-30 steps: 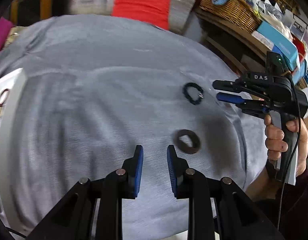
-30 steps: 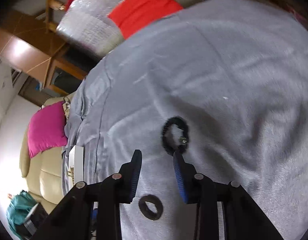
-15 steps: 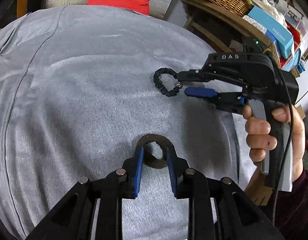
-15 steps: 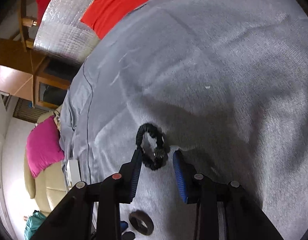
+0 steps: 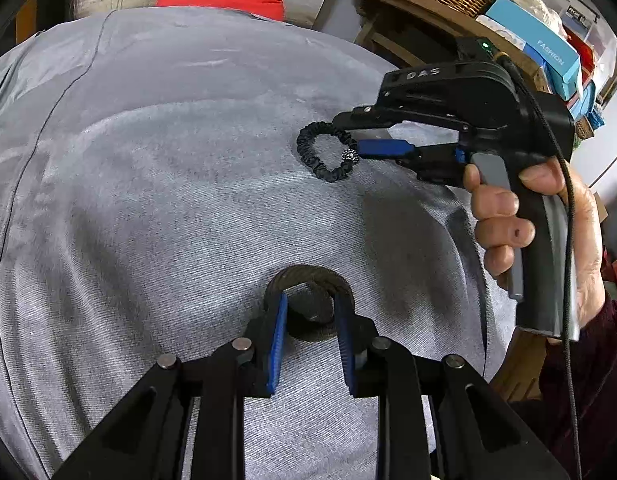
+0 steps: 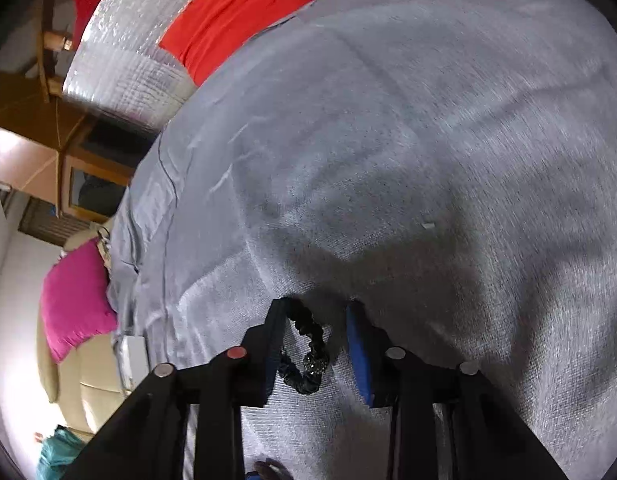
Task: Organize jewelry
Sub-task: 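Grasp the dark brown ring with the left tool while the right tool grasps the black beaded hair tie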
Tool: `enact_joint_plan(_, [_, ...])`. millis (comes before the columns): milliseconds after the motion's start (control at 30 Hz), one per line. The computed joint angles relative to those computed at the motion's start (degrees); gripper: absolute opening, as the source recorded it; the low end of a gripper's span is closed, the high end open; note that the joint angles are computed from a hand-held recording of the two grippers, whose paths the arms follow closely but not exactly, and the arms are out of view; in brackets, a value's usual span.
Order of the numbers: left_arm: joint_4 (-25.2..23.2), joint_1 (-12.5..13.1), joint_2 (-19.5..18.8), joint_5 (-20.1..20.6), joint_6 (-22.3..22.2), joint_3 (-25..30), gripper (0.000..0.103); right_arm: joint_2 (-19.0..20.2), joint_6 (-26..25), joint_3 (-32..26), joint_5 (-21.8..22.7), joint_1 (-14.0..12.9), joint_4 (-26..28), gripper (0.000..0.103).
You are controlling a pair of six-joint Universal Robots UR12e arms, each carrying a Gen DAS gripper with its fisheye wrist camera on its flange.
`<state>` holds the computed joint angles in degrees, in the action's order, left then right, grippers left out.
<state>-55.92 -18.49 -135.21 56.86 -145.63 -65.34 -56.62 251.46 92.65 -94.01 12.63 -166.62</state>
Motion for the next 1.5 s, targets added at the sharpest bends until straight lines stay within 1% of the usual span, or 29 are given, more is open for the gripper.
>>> enact_joint_plan(33, [0.05, 0.00, 0.02, -0.05, 0.11, -0.09, 0.022, 0.10, -1.05, -0.56, -0.20, 0.09, 1.35, 0.026])
enact_joint_plan(100, [0.27, -0.11, 0.07, 0.08, 0.44, -0.19, 0.015, 0.25, -3.15, -1.63, -0.67, 0.35, 3.92, 0.024])
enact_joint_plan(167, [0.90, -0.26, 0.22, 0.54, 0.90, -0.55, 0.012, 0.22, -4.87, -2.50, -1.70, 0.64, 6.55, 0.017])
enact_joint_plan(267, [2.08, -0.44, 0.38, 1.06, 0.99, -1.08, 0.008, 0.03, -7.22, -3.43, -3.32, 1.18, 9.62, 0.011])
enact_joint_plan(333, [2.61, -0.35, 0.54, 0.68, 1.07, -1.39, 0.007, -0.24, -7.55, -3.44, -3.85, 1.37, 10.30, 0.010])
enact_joint_plan(467, [3.54, 0.04, 1.14, -0.35, 1.64, -2.22, 0.006, -0.98, -7.10, -2.32, -3.94, 1.56, 8.29, 0.010])
enact_joint_plan(633, [4.82, 0.86, 1.17, -1.82, 1.00, -2.23, 0.006, -1.81, -6.40, -0.51, -3.03, 1.43, 4.25, 0.009])
enact_joint_plan(733, [4.51, 1.13, 1.01, -2.33, 0.87, -1.88, 0.006, -1.98, -6.61, -0.21, -3.18, 1.70, 2.45, 0.009])
enact_joint_plan(833, [2.14, 1.18, 0.53, -2.09, 1.10, -0.75, 0.006, -1.75, -7.04, -0.83, -3.34, 1.98, 2.89, 0.009])
enact_joint_plan(933, [-0.18, 0.99, 0.10, -1.99, 0.44, 0.17, 0.007, -1.37, -6.82, -1.23, -2.54, 1.88, 3.75, 0.009])
enact_joint_plan(967, [-0.94, 1.01, -0.05, -2.36, 0.53, 0.49, 0.009, -1.28, -6.70, -1.28, -2.43, 1.86, 3.98, 0.009])
enact_joint_plan(1033, [-1.00, 0.89, -0.11, -2.21, 0.46, 0.66, 0.023, -1.19, -6.37, -1.12, -1.93, 1.74, 3.85, 0.009])
enact_joint_plan(1067, [-1.04, 0.83, -0.09, -2.23, 0.43, 0.63, 0.041, -1.16, -6.17, -1.01, -1.61, 1.66, 3.75, 0.009])
enact_joint_plan(1100, [-0.80, 0.89, 0.06, -2.53, 0.43, 0.42, 0.054, -1.16, -6.04, -0.95, -1.50, 1.63, 3.76, 0.009])
enact_joint_plan(1133, [-0.02, 0.89, 0.22, -2.98, 0.34, 0.04, 0.056, -1.14, -5.94, -0.84, -1.26, 1.58, 3.67, 0.009])
enact_joint_plan(1200, [0.76, 0.83, 0.42, -2.95, 0.61, -0.21, 0.056, -1.11, -5.74, -0.36, 0.46, 1.23, 2.55, 0.010])
enact_joint_plan(1233, [0.74, 0.77, 0.34, -2.68, 0.53, -0.15, 0.056, -1.11, -5.42, -0.06, 1.25, 1.05, 1.90, 0.013])
enact_joint_plan(1333, [-0.04, 0.29, -0.29, -1.09, -0.08, 0.62, 0.056, -1.06, -4.85, 0.62, 2.60, 0.73, -0.05, 0.013])
enact_joint_plan(1367, [-0.09, 0.15, -0.45, -0.61, -0.31, 0.80, 0.052, -1.07, -5.00, 0.66, 2.26, 0.79, -0.30, 0.013])
enact_joint_plan(1400, [-0.26, 0.08, -0.57, -0.29, -0.33, 0.90, 0.040, -1.11, -5.27, 0.62, 1.71, 0.90, -0.15, 0.013])
enact_joint_plan(1467, [-1.58, 0.13, -0.93, 0.14, 0.56, 1.58, 0.025, -1.06, -5.54, 0.56, 2.21, 0.82, -0.14, 0.013])
enact_joint_plan(1500, [-1.50, 0.09, -0.92, 0.37, 0.76, 1.53, 0.023, -0.97, -5.44, 0.55, 2.72, 0.74, -0.27, 0.013])
